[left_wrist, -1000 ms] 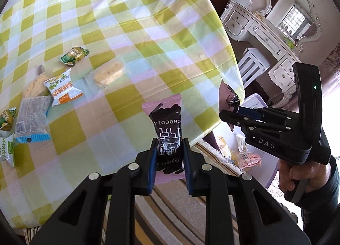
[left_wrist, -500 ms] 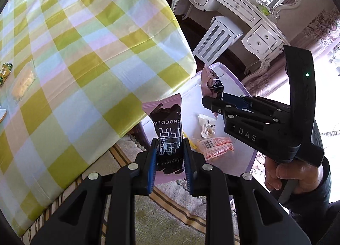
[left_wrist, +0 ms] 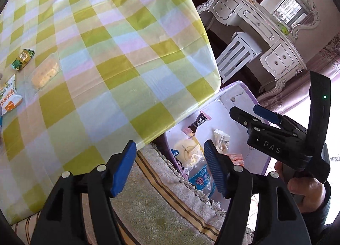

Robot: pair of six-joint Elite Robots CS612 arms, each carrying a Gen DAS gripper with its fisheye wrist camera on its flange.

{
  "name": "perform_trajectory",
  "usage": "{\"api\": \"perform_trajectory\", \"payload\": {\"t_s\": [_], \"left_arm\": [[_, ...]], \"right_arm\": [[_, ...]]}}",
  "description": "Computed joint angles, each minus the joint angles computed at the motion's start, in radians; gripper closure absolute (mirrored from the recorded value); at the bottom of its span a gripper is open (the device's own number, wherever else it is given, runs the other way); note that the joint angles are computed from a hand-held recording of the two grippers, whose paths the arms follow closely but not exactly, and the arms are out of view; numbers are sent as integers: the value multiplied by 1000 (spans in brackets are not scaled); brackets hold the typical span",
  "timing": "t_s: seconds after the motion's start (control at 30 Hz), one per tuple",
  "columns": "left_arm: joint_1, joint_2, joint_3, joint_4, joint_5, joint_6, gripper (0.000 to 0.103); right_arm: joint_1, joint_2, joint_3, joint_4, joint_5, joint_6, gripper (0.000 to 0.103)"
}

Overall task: Organize snacks
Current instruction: 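Carry the chocolate bar to the white box and open the left tool, then grasp the white date-biscuit pack with the left tool while the right tool grasps the cake slice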

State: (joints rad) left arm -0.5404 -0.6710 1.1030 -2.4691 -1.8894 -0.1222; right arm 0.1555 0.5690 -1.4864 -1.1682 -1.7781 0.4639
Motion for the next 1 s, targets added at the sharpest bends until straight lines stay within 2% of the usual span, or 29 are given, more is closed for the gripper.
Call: {"api": "perform_trajectory", "payload": {"t_s": [0.17,0.27,0.33,0.53,0.7,0.77,0.87,1.0], "left_arm": [[19,-18,35,-85,106,-66,39],[42,-30,61,-133,164,-115,39],[57,-41,85,-170,227,-151,39],[125,-85,176,-249,368,-309,39],[188,-131,265,-271,480,-429,39],[211,-146,294,-268,518,-477,39],[245,-156,320,-268,538,-536,39],[271,-148,317,-259,545,-553,39]], "right_arm": [[8,-17,29,-34,12,23,27],[18,-31,57,-66,26,15,27],[25,-41,79,-84,47,14,27],[44,-76,159,-148,133,9,27],[70,-110,237,-200,155,-24,27],[82,-123,267,-217,140,-39,27],[94,-140,309,-235,135,-43,27],[106,-158,356,-277,138,-36,27]]}}
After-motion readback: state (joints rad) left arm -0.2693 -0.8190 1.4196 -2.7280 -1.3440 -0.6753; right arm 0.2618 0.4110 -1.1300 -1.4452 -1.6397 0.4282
